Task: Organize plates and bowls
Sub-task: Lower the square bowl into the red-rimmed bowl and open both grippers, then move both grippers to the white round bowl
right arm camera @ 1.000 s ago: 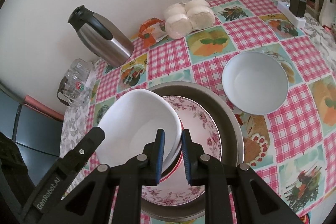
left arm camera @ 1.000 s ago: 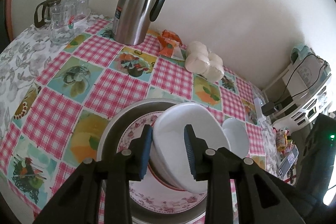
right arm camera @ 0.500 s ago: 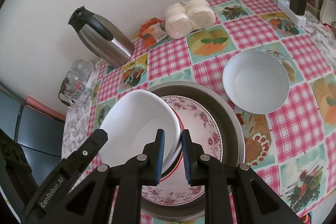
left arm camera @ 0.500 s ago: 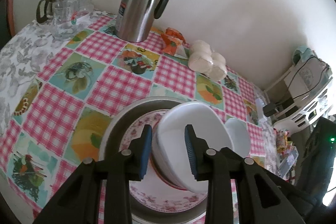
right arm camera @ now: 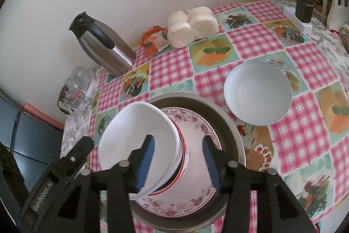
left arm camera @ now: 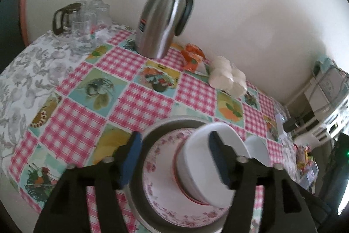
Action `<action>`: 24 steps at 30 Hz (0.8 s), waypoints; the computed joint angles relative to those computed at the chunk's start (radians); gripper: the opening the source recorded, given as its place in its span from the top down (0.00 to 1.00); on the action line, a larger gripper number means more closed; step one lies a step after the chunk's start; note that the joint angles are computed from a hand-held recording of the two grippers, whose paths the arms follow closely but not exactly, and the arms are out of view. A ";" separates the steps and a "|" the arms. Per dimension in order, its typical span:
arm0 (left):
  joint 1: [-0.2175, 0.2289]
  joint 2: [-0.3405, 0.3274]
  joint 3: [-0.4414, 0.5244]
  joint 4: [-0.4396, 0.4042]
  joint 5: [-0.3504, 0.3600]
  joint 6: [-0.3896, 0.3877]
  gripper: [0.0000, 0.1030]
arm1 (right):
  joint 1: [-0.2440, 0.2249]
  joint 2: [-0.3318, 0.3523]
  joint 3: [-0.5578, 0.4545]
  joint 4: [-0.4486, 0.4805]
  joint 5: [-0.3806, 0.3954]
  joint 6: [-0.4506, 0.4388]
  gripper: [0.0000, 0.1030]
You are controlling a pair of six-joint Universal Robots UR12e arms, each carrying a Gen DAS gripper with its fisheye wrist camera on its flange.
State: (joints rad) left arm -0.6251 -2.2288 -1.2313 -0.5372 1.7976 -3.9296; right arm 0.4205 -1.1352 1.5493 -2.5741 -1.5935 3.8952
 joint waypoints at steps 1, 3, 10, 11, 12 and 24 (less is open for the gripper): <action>-0.002 0.001 -0.002 0.000 0.022 -0.009 0.19 | 0.001 0.000 -0.001 0.000 -0.008 -0.001 0.44; -0.002 0.005 -0.010 0.006 0.049 -0.021 0.17 | 0.002 -0.001 0.000 -0.005 -0.018 -0.002 0.34; -0.003 0.007 -0.011 -0.036 0.107 -0.062 0.10 | 0.004 -0.001 0.004 -0.019 -0.034 0.000 0.14; -0.003 0.008 -0.013 -0.037 0.110 -0.066 0.10 | 0.004 -0.001 0.005 -0.022 -0.036 0.000 0.10; -0.002 0.009 -0.015 -0.035 0.111 -0.069 0.10 | 0.004 -0.001 0.006 -0.025 -0.039 0.000 0.06; -0.007 0.014 -0.036 -0.023 0.195 -0.125 0.00 | 0.007 -0.001 0.005 -0.030 -0.056 -0.010 0.00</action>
